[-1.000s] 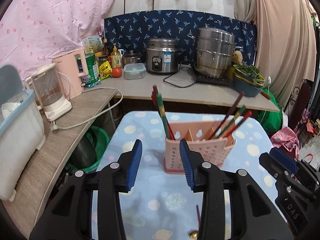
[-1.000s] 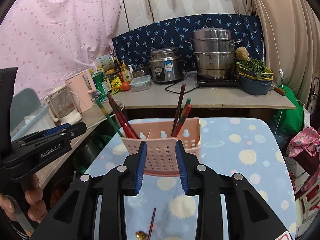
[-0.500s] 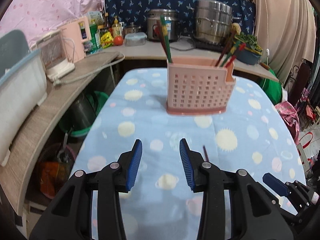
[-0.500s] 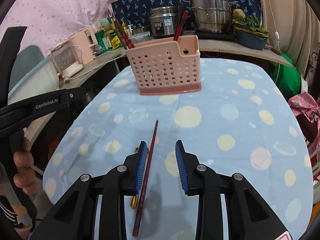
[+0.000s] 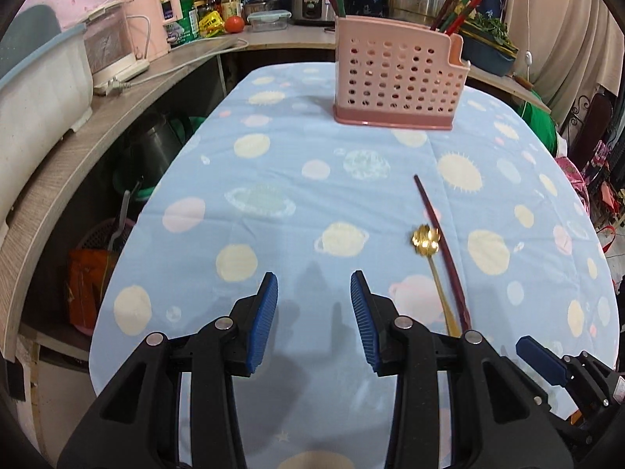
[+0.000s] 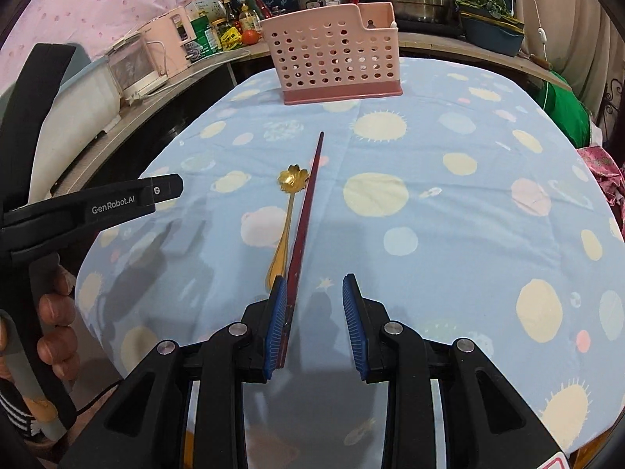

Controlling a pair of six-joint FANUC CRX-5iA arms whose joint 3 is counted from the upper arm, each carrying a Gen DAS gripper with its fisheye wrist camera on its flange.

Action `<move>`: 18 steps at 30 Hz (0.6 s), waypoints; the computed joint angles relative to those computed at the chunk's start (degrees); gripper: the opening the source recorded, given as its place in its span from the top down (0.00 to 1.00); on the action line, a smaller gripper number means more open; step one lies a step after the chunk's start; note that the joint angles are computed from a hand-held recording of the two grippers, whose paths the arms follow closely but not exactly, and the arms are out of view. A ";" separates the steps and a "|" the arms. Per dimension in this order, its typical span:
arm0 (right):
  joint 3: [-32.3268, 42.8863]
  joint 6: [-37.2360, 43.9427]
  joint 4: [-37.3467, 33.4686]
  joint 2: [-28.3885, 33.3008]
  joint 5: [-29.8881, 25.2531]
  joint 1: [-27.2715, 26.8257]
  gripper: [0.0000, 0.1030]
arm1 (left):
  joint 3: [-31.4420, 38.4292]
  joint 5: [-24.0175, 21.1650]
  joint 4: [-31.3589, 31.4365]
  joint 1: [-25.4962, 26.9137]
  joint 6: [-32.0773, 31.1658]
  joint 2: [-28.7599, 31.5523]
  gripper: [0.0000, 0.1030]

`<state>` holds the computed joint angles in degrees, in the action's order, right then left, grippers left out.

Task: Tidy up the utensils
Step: 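Grasp the last dark red chopstick with the right gripper while the left approaches the gold spoon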

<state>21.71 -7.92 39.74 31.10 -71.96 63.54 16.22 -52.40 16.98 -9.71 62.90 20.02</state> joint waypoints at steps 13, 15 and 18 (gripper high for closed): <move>1.53 0.19 -1.91 1.83 0.45 0.76 0.84 | -2.71 -1.12 -0.53 0.58 -0.48 -1.10 0.64; 2.21 0.81 -1.93 2.32 -0.47 0.83 0.87 | -3.05 -1.17 -0.40 0.64 -0.72 -1.20 0.64; 1.51 0.23 -1.87 1.95 -0.31 0.74 0.92 | -3.19 -1.45 -0.38 0.54 -1.01 -1.23 0.64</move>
